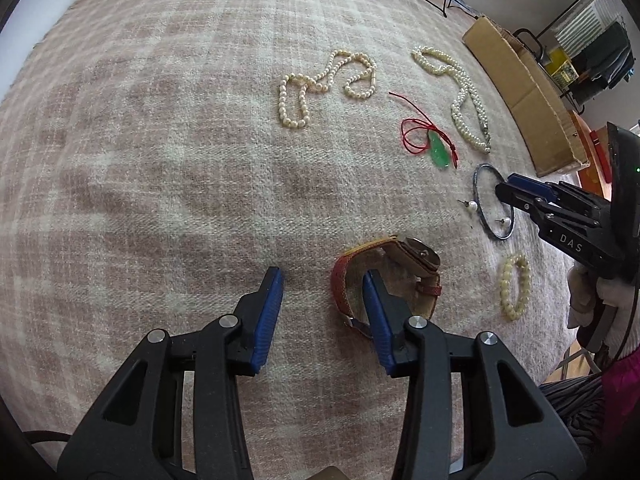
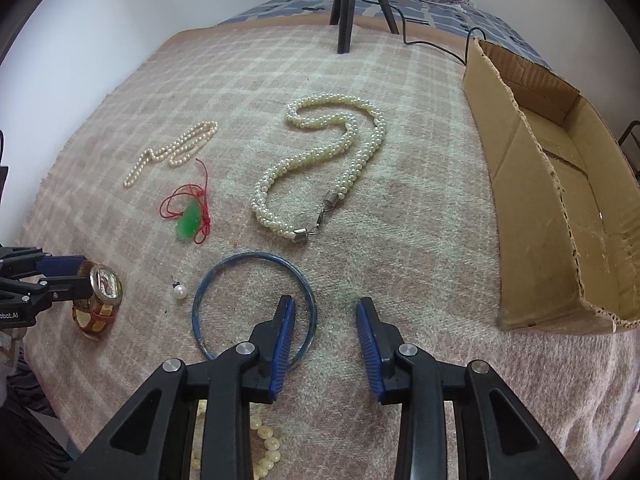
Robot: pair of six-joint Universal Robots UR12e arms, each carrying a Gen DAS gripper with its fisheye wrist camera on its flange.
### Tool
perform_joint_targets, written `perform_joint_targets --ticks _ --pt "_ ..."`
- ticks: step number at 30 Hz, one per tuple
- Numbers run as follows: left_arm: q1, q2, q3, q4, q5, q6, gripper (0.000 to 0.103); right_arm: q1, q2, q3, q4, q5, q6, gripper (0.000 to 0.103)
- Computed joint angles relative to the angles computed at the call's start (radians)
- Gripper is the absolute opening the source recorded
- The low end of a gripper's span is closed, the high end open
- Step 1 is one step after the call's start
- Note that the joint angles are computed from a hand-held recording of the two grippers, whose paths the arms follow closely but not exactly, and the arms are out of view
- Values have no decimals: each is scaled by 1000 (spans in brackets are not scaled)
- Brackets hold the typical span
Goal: Organize jewelry
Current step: 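Close the left tool on the watch while the right tool closes on the bangle, then lift and carry the watch in the left tool and bangle in the right tool to the box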
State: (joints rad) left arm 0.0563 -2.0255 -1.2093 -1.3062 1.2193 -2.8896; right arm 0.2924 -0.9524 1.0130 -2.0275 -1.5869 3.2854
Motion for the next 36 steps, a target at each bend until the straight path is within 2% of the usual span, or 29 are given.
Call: perform_joint_targets --ticks 4,6,8,11,13,16,21,28,36 --pt "-13 6 -17 39 38 14 42 13 9 -12 6 -48 -29 30" --pt "-22 13 -32 75 66 33 42 16 10 -12 1 -56 -38 26" --pt "-27 17 -43 102 84 50 42 17 11 -13 -4 -54 -44 15" --pt "-30 14 -46 125 94 38 31 22 12 -13 -9 -63 -51 5" --pt "-27 15 -46 128 91 35 21 24 12 -11 -16 -65 -49 3" --pt "-25 17 -46 123 80 27 10 25 10 -6 -28 -66 -41 2" --pt "-20 21 -49 121 62 15 5 22 -1 8 -51 -45 -30 1" --pt "-7 39 -63 127 39 10 5 37 -16 22 -110 -59 -60 1" --pt "3 59 -79 187 19 -7 5 53 -32 32 -204 -102 -98 1"
